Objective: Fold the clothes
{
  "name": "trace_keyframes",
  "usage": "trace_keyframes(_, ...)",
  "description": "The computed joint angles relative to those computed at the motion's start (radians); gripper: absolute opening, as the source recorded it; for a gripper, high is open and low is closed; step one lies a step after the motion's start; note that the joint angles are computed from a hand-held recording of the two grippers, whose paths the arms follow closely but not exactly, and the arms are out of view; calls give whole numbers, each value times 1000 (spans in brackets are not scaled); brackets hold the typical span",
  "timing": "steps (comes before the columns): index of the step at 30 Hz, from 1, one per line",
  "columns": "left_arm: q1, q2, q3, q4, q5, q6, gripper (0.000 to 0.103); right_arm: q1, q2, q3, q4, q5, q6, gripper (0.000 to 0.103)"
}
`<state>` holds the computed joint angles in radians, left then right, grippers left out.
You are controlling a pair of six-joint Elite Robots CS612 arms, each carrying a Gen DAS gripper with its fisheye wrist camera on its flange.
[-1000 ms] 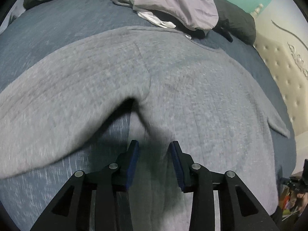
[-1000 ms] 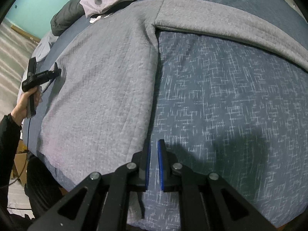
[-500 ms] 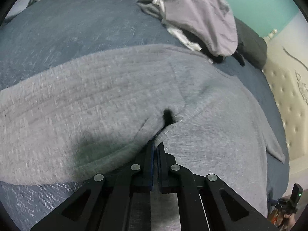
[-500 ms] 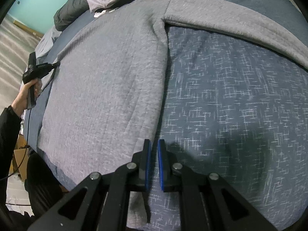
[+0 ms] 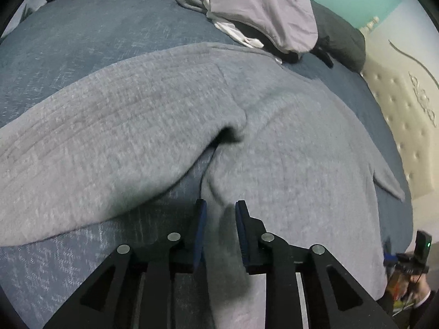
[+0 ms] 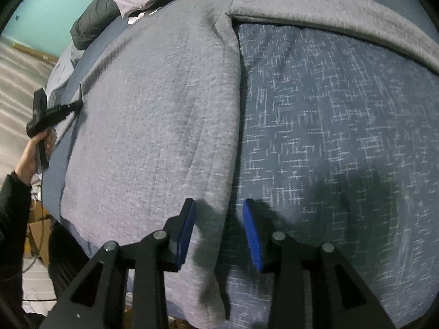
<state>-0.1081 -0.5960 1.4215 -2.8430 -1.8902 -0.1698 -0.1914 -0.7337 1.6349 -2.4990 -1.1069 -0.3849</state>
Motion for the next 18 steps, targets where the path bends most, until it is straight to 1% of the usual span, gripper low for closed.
trace_keyframes(3, -1, 0, 5, -1, 15, 8, 26, 5, 0, 1, 2, -3, -9, 36)
trace_keyframes(5, -2, 7, -2, -11, 13, 3, 30, 7, 0, -1, 8, -3, -14, 36)
trace_keyframes(9, -5, 23, -28, 10, 19, 16, 29, 14, 4, -13, 22, -16, -27, 36)
trace_keyframes(10, -6, 27, -34, 21, 23, 16, 25, 13, 3, -5, 17, -18, -30, 36)
trace_keyframes(11, -6, 30, -40, 27, 28, 17, 9, 11, 2, 1, 13, -18, -32, 36)
trace_keyframes(12, -6, 32, -42, 27, 35, 18, 6, 10, 2, 4, 10, -16, -32, 36)
trace_keyframes(16, -3, 31, -41, 14, 53, 11, 5, 2, -1, 13, 8, -10, -37, 36)
trace_keyframes(18, 2, 29, -36, 3, 45, -13, 5, -3, -4, 16, 7, -6, -39, 36)
